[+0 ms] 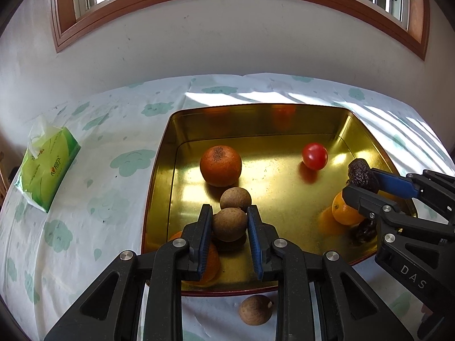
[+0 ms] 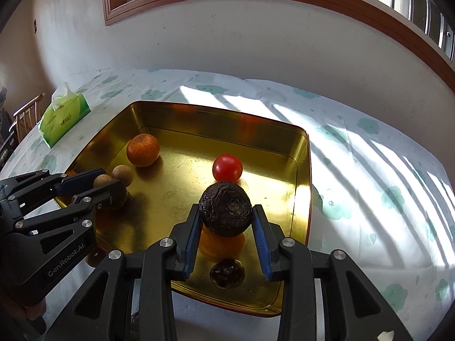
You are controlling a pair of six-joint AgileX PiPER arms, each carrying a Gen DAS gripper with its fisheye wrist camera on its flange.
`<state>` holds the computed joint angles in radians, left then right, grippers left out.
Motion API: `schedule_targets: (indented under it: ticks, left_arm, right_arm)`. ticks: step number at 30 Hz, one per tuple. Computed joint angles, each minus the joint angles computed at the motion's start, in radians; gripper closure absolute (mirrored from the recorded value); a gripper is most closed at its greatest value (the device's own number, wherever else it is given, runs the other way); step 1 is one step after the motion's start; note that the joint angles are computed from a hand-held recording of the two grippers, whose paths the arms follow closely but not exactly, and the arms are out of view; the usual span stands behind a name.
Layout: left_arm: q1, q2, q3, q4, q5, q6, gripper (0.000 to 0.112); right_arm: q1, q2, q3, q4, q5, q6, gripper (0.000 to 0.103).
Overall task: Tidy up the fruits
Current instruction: 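Open both tools to drop the longans and dried fruit into the tin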
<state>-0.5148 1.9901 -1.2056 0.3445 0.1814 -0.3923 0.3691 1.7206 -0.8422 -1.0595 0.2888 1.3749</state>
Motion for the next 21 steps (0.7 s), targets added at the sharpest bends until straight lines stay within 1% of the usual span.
schedule_targets:
  ticks: [2,4,7,9,11,13,17,20,21]
  left_arm:
    - [0.001,0.002,-0.003,-0.038,0.001,0.035,0.086]
    - [0.002,0.002,-0.003,-0.052,-0.001,0.048,0.082]
    - [-0.002,-0.004,0.002,-0.047,-0.004,0.048,0.075]
    - [-0.005,-0.014,0.013,-0.034,-0.011,0.033,0.073]
    - [-0.01,-0.025,0.024,0.004,-0.012,-0.009,0.068]
    - [-0.012,-0.041,0.04,0.011,-0.017,-0.019,0.063]
    - [-0.021,-0.084,0.081,0.078,-0.017,-0.092,0.061]
    - [-0.028,-0.131,0.127,0.12,-0.024,-0.141,0.061]
    - [-0.032,-0.149,0.145,0.154,-0.025,-0.177,0.061]
  right_arm:
    - [0.002,-0.002,0.002,-0.008,0.0,0.011,0.066]
    - [0.003,-0.004,0.002,-0.006,0.001,0.011,0.065]
    - [0.011,-0.016,0.01,-0.034,0.01,0.047,0.056]
    - [0.015,-0.027,0.015,-0.039,0.009,0.057,0.056]
    - [0.022,-0.042,0.023,-0.038,0.017,0.061,0.056]
    - [0.031,-0.062,0.035,-0.034,0.024,0.063,0.056]
    - [0.054,-0.123,0.071,-0.021,0.043,0.069,0.056]
    - [0.086,-0.181,0.103,-0.015,0.074,0.084,0.056]
    - [0.099,-0.201,0.114,-0.008,0.086,0.085,0.056]
